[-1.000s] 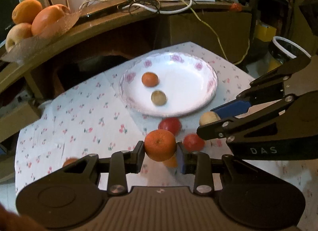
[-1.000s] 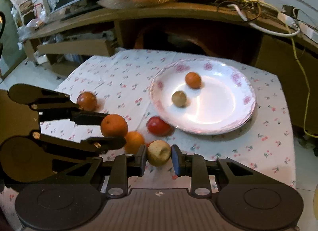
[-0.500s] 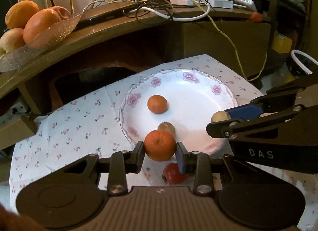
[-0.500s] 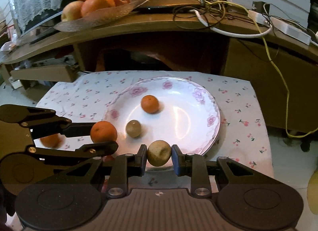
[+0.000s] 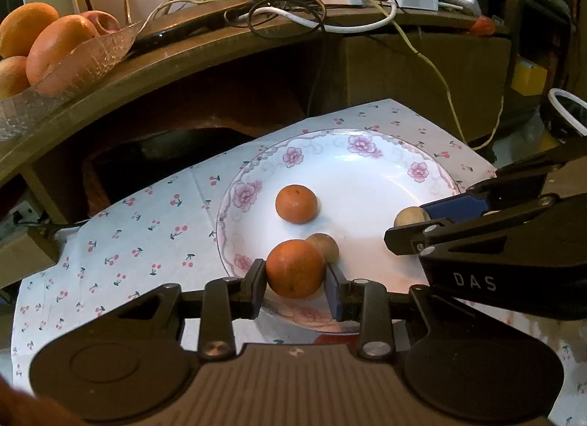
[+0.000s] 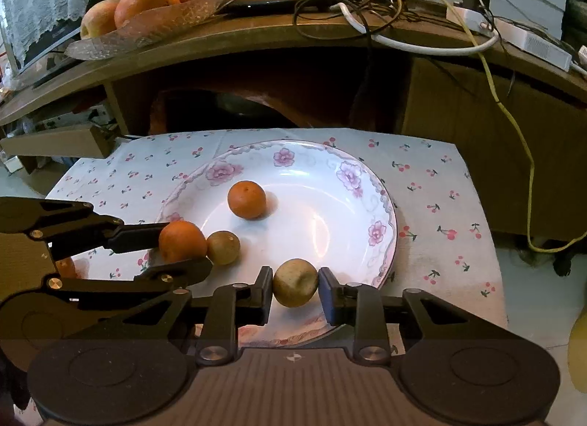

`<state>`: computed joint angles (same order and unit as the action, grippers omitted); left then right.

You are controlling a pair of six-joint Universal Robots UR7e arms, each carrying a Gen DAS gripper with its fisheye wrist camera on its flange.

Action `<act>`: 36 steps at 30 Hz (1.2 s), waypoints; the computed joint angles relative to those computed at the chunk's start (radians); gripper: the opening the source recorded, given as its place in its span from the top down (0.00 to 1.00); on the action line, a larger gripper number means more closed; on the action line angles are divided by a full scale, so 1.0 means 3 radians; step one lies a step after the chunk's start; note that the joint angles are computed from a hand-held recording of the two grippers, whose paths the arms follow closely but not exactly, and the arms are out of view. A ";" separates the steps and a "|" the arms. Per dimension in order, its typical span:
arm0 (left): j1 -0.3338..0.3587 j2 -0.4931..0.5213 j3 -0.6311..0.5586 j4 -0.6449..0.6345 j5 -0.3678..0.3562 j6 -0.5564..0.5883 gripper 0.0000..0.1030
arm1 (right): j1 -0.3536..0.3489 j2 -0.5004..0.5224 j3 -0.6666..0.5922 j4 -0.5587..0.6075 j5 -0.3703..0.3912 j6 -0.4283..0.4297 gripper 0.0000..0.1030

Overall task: Organize fruits
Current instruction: 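Carry the tangerine and brown fruit onto the white plate and release both, then withdraw from the plate and grasp a red tomato with the right gripper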

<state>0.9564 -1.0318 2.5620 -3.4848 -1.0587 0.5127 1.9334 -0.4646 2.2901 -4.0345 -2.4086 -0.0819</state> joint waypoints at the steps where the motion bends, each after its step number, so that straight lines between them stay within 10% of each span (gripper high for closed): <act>1: -0.0002 0.0003 0.0001 -0.0008 0.0003 0.0007 0.62 | 0.0002 -0.0001 -0.0001 0.0008 -0.0002 0.0003 0.70; 36: -0.0087 -0.0726 0.0232 0.0330 -0.0016 -0.0182 0.55 | 0.0298 -0.0020 0.0162 -0.0226 0.0034 0.0019 0.61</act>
